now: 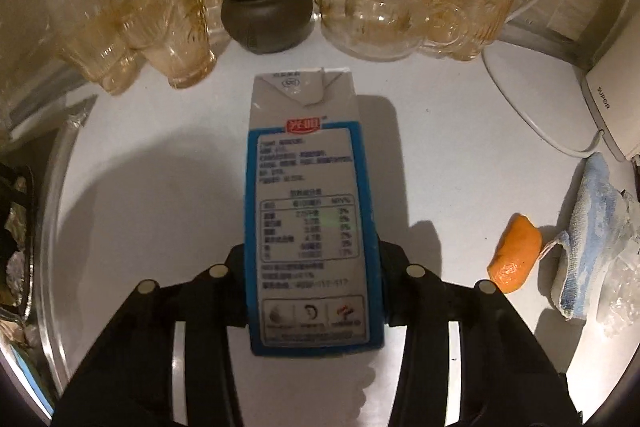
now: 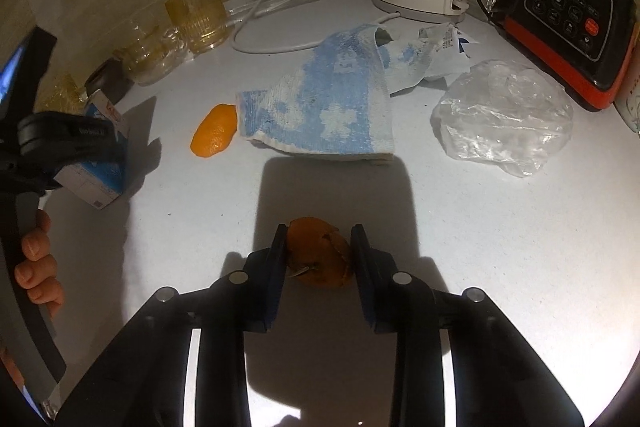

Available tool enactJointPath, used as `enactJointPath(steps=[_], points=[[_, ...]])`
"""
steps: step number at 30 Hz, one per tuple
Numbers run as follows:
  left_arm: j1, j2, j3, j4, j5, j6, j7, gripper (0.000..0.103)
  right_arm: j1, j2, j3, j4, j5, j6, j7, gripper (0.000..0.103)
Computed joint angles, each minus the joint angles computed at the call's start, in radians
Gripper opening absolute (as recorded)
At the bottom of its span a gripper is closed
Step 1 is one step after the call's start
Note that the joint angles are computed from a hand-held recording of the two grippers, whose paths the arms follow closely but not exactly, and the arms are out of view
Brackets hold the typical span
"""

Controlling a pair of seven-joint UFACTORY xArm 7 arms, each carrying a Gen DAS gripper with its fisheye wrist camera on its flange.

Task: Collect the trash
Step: 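Grasp the orange peel piece with the right gripper while the left grasps the milk carton, then carry the carton and orange peel over the green basket and release both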

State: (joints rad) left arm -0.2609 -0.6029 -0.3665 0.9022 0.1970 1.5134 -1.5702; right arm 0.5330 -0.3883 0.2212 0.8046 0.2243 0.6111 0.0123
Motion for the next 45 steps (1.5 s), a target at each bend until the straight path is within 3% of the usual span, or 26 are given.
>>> enactJointPath(steps=[12,23,30,37,45], points=[[-0.012,-0.004,-0.043,0.032,0.026,0.071,-0.013,0.041,0.010,-0.109,-0.032,-0.045,0.048,0.033,-0.022,0.032],[-0.099,0.000,-0.164,0.136,0.027,0.190,-0.035,0.041,0.023,-0.415,-0.071,-0.174,0.077,0.176,-0.035,0.032],[-0.177,0.091,-0.311,0.282,0.026,0.256,-0.094,0.041,0.010,-0.723,-0.102,-0.271,0.085,0.399,-0.023,0.032],[-0.258,0.260,-0.465,0.463,0.095,0.311,-0.183,0.041,-0.070,-1.044,-0.165,-0.315,0.064,0.701,-0.028,0.032],[-0.409,0.560,-0.627,0.635,0.247,0.266,-0.302,0.041,-0.188,-1.299,-0.278,-0.310,0.040,1.024,-0.064,0.032]])
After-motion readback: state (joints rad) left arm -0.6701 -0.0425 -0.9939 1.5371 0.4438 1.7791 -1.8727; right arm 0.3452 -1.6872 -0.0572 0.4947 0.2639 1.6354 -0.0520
